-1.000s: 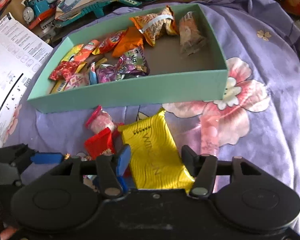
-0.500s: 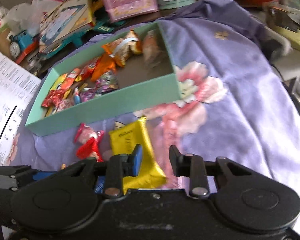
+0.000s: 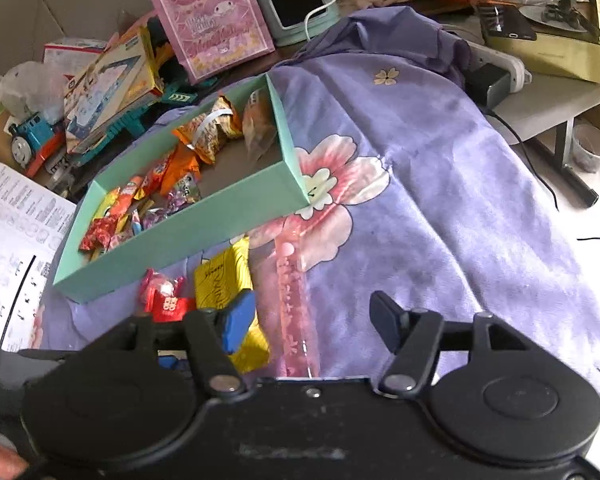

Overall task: Organize snacks
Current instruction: 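Grasp the blue soda-cracker pack with the left tool while the right grasps the pink stick candy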

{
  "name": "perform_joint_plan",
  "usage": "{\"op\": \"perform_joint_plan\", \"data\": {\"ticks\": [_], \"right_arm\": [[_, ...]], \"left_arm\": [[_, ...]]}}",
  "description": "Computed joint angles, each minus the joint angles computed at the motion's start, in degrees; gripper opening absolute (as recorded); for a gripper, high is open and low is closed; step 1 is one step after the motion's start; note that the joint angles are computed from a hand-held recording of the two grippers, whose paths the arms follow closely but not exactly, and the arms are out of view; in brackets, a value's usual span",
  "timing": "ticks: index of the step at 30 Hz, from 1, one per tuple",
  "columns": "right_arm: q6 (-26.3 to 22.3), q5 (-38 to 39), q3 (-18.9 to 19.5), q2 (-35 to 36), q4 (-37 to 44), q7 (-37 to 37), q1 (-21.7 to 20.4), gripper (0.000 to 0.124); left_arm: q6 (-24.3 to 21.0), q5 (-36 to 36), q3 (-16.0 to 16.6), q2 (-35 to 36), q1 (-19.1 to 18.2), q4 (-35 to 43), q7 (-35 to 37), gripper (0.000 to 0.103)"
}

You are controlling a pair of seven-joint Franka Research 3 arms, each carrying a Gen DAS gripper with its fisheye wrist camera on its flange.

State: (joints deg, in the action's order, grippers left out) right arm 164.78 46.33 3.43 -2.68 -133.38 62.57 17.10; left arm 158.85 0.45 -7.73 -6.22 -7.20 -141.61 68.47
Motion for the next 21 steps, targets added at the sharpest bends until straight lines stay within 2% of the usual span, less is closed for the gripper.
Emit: {"op": "perform_joint_plan", "data": {"ticks": [3, 4, 6, 7, 9, 11, 13, 15, 16, 18, 21], "right_arm": [[0.80, -5.86, 0.90, 1.66, 0.50, 3.36, 0.32, 0.061], [1.52, -9.67, 1.21, 2.59, 0.77, 6.09, 0.41, 0.055], [3.33, -19.39, 1.19, 4.57, 1.22, 13.90, 0.69, 0.044], [2.88, -21.83, 1.08, 5.38, 1.74, 16.38, 0.78, 0.039], [3.07, -21.28, 1.67, 5.90, 2.17, 15.94, 0.79, 0.039], [2.18, -20.54, 2.32, 6.16, 2.70, 13.58, 0.91, 0.038], [4.38, -29.69, 1.32, 6.43, 1.86, 18.99, 2.31, 0.037], [5.82, -38.34, -0.19, 6.54, 1.30, 26.30, 3.30, 0.026], [5.87, -38.19, -0.68, 6.44, 1.21, 27.22, 3.52, 0.019], [4.44, -29.34, 1.60, 5.93, 1.47, 22.75, 1.21, 0.017], [2.54, -21.82, 2.03, 4.81, 1.06, 18.90, 0.13, 0.017]], "left_arm": [[0.28, -2.78, 0.86, -1.06, -0.54, -1.16, 3.64, 0.045], [-0.32, -2.24, 0.77, -1.40, -0.24, -1.33, 3.13, 0.046], [-1.08, -2.06, 1.09, -2.87, 0.00, -2.50, 3.66, 0.052], [-1.48, -1.96, 1.15, -3.37, 0.09, -2.86, 3.54, 0.060], [-1.91, -3.34, 1.81, -4.24, -0.38, -3.65, 5.11, 0.065], [-2.27, -5.86, 2.84, -5.56, -1.23, -4.84, 8.11, 0.066], [-2.54, -7.93, 3.58, -6.15, -1.94, -5.41, 10.80, 0.062], [-2.04, -7.57, 3.16, -6.18, -1.57, -5.61, 10.91, 0.050], [-1.54, -6.73, 2.84, -6.12, -1.31, -5.63, 10.81, 0.042], [-0.66, -5.75, 2.38, -5.98, -1.20, -5.71, 10.49, 0.042], [0.53, -3.45, 1.75, -6.23, -0.96, -6.21, 9.69, 0.040]]}}
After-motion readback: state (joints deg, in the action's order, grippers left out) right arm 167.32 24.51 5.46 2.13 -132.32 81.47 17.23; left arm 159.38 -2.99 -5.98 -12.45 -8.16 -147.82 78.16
